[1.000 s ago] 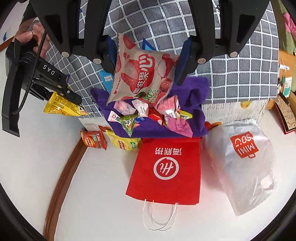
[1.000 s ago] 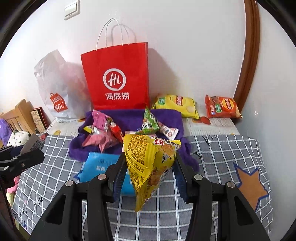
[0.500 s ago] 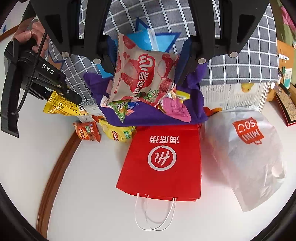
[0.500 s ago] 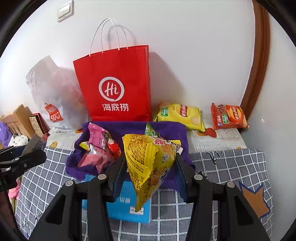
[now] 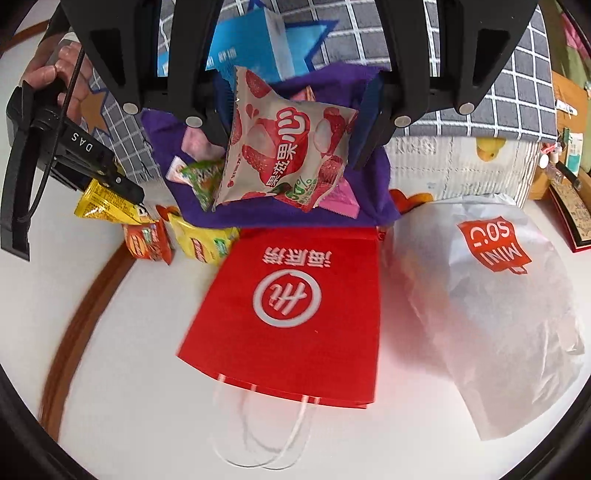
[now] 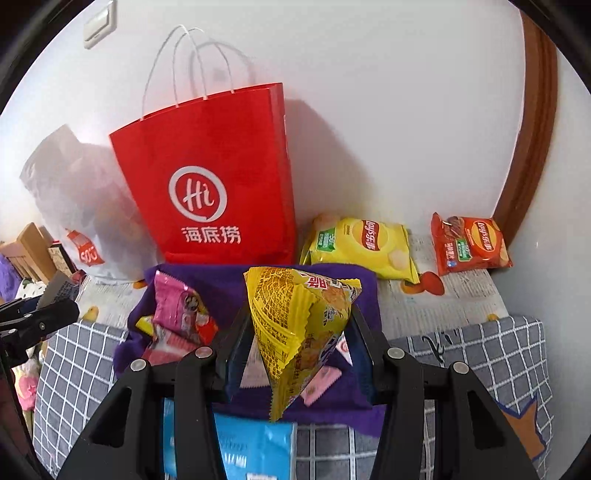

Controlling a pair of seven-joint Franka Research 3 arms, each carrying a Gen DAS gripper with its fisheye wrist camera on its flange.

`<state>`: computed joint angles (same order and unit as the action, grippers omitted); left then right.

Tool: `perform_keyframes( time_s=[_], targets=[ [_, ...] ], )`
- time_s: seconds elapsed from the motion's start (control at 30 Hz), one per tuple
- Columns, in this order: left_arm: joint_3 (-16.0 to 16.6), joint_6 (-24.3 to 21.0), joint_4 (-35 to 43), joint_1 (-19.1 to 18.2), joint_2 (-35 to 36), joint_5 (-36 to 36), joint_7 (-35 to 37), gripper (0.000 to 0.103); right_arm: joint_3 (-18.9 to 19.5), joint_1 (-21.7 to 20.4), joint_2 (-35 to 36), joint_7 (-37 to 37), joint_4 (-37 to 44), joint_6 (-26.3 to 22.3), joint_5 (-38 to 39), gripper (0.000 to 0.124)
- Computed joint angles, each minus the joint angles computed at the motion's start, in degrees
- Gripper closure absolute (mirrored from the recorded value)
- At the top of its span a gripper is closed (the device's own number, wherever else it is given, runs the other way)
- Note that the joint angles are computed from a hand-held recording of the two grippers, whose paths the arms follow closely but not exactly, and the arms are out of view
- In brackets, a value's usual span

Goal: Organize snacks
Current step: 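Carry the yellow bag and strawberry bag with both grippers over the towel, then open both grippers to drop the two bags onto the towel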

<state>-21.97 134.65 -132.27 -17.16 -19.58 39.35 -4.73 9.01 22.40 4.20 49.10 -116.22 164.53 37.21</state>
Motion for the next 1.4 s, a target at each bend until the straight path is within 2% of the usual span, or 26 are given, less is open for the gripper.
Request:
perform_keyframes(
  time_s=[0.23,0.37,0.5,0.87,1.13,1.4],
  targets=[
    [1.61,3.89,0.76,1.74,2.85,1.11,-0.01,0.05,0.63,-0.25,5.24,0.91,5.35,-0.43,-2.18,0.075],
    [2.56,6.19,1.93,2.56,5.92,1.75,0.16,0.05,-0.96,0.06,8.57,5.96,8.28,-2.85,-8.59,0.075],
    [3.61,8.5,2.92,2.83,8.71,1.87,0.98,0.05,-0.77,-1.27,10.58,6.57,9.94,-4.43,-10.38,0.075],
    [5.34,10.19,2.53,2.6,11.55,0.74,2.09,0.05,-2.32,-1.64,15.96,11.9,15.05,-9.55,-17.42,0.075],
    [6.16,12.84,1.87,3.04,12.83,-1.36,3.77,0.05,-2.54,-1.55,18.12,14.32,17.17,-11.5,-19.88,0.075],
    [6.64,13.23,3.43,2.61,15.72,-3.55,6.99,0.05,-2.08,-1.02,19.35,14.23,17.87,-12.98,-21.18,0.075]
  ],
)
